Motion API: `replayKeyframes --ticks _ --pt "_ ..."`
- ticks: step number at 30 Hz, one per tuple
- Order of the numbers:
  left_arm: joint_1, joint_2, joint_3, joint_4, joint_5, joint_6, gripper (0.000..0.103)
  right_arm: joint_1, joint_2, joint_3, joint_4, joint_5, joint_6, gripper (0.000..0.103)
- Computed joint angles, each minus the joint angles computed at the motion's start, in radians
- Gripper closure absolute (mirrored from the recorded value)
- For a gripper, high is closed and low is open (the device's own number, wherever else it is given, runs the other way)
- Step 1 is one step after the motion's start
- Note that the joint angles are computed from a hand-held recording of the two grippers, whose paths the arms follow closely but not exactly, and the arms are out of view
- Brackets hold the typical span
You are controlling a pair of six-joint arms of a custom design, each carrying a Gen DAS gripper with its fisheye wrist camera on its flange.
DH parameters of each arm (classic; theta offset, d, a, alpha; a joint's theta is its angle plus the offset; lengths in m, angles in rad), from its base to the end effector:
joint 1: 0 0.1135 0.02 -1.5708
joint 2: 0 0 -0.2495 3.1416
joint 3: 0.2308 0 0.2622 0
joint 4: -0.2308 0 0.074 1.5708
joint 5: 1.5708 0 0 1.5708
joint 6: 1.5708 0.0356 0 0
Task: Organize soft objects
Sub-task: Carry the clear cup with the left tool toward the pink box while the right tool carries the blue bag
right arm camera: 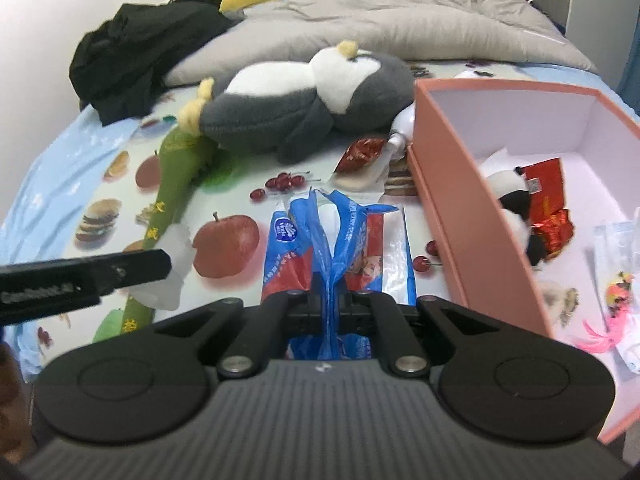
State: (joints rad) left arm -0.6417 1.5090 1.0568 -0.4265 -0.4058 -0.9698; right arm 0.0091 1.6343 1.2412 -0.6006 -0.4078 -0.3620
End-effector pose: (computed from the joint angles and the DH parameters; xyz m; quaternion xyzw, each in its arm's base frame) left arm 0.2716 -0.1854 0.2228 -0.2179 0.8979 -0.1084 0.3668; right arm 0.3526 0.0173 0.2307 -0.2298 0.9121 0.1422 0.3084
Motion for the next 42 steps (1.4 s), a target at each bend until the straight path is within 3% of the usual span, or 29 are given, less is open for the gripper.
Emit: replayKeyframes --ticks 11,22,32,42 --pt "-0.08 0.027 0.12 -0.099 -0.078 -0.052 0.081 -0.122 -0.095 0.056 -0.132 -0.099 -0.061 0.096" --pt "-0.158 0.081 0.299 -0.148 -0.112 0.013 0.081 -0.251 -0.156 0.118 -0.217 -0.181 -0.087 0.096" --pt "-0.215 0.181 0.474 -0.126 -0.079 0.107 0.081 -0.388 -0.204 0.136 -0.267 -0.217 -0.104 0.096" --pt "-0.196 0.394 0.74 -0.139 0.05 0.204 0.081 -0.472 -0.131 0.219 -0.258 -0.213 -0.07 0.096"
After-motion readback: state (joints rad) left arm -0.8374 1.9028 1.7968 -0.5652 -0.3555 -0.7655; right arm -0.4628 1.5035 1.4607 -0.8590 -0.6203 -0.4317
